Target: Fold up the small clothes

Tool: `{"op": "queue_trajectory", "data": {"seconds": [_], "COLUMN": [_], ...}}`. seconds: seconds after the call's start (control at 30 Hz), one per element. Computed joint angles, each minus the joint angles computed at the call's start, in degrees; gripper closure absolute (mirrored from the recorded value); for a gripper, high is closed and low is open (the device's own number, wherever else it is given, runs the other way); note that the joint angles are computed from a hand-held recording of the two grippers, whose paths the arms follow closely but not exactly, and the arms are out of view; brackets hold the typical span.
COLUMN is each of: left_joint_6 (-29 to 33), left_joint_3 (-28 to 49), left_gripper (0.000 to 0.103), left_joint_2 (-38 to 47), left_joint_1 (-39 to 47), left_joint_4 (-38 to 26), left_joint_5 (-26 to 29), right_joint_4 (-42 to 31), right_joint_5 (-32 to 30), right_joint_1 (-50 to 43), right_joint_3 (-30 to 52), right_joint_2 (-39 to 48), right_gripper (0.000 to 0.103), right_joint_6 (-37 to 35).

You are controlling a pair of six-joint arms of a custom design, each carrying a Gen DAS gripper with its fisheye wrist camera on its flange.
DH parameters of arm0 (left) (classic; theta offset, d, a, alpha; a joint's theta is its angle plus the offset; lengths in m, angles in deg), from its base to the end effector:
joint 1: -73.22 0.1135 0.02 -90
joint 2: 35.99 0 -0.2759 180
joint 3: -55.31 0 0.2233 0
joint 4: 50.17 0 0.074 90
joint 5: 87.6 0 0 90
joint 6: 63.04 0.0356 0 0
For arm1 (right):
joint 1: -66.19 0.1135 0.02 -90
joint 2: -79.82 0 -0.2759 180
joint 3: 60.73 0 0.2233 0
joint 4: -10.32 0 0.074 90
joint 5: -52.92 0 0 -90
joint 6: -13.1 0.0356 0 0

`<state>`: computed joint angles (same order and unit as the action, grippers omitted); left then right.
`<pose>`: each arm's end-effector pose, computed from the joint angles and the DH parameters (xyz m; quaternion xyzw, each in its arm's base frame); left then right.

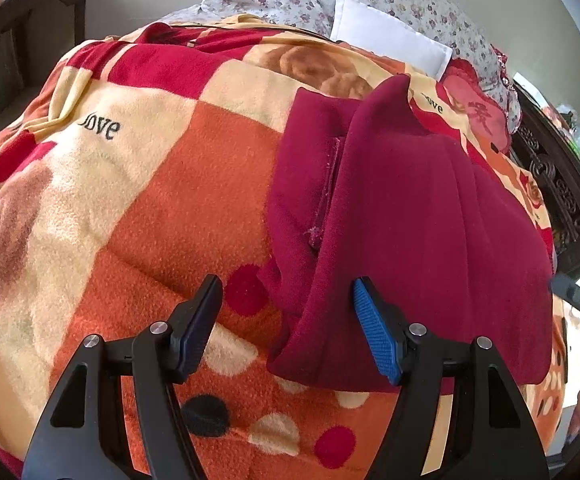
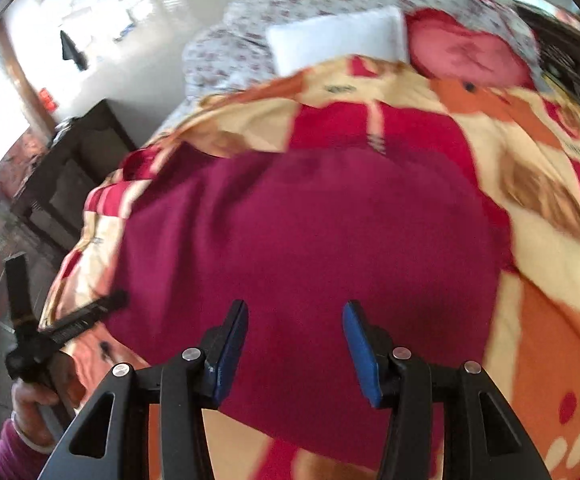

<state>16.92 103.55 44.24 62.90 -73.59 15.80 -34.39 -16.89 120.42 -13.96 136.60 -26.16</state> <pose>0.2191 -0.0483 0.1777 0.0370 0.9482 -0.1618 0.2709 0.0981 0.1152 0.2178 0.0245 0.9394 0.1349 0.3142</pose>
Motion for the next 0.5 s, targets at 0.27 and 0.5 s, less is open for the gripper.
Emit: {"op": "queue_trajectory", "data": {"seconds": [0.27, 0.5], "left_joint_6": [0.36, 0.14], "left_joint_3": [0.69, 0.29], "left_gripper": [0.035, 0.035], "left_joint_2": [2.04, 4.55], "left_joint_1": [2.10, 3.23], "left_joint_4": [0.37, 2.52], "left_joint_5": [3.34, 5.84], "right_joint_4": [12.55, 18.31], "right_joint_5": [-3.60, -11.71], "right_joint_1": [-2.27, -7.17], "right_joint_3": [16.81, 26.73], "right_joint_2": [26.65, 39.23], "right_gripper": [0.056, 0.056], "right_joint_6": [-13.11, -14.34]}}
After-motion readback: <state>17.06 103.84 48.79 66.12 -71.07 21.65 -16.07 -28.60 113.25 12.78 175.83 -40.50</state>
